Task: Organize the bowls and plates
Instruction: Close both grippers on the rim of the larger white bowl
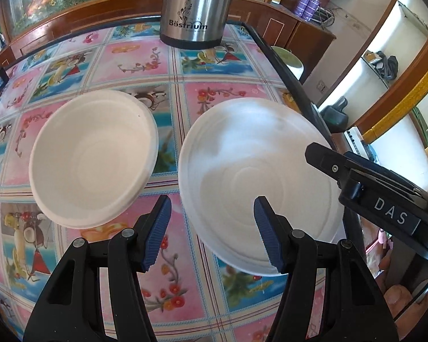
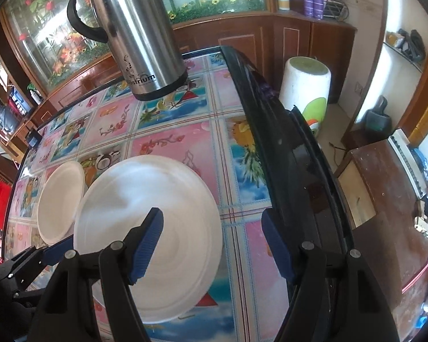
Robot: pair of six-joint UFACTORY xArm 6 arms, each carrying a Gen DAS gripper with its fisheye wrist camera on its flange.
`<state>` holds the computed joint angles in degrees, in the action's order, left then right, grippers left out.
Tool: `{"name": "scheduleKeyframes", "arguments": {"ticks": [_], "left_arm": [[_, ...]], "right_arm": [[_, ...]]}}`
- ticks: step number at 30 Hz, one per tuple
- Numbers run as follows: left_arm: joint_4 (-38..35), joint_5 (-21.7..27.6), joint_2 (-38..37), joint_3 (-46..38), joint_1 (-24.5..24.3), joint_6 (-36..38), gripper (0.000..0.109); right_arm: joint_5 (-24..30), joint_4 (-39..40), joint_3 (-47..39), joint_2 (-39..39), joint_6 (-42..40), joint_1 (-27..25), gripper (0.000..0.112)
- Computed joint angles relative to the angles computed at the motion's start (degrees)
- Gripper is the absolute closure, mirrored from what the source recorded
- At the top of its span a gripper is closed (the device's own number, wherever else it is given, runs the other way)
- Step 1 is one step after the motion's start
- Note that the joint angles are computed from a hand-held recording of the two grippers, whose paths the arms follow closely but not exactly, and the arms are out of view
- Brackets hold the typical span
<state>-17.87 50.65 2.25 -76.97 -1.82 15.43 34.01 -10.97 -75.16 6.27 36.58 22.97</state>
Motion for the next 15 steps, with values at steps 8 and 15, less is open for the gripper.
{"name": "scheduleKeyframes", "arguments": {"ticks": [8, 15], "left_arm": [[0.4, -3.0, 0.0, 1.5, -1.2, 0.7, 0.049], [0.2, -2.1, 0.8, 1.5, -0.4, 2.2, 0.088]], "right_arm": [[1.5, 1.3, -2.1, 2.1, -3.0, -0.1, 0.086], [0.8, -2.1, 1.5, -0.6, -1.3, 0.4, 0.102]]}}
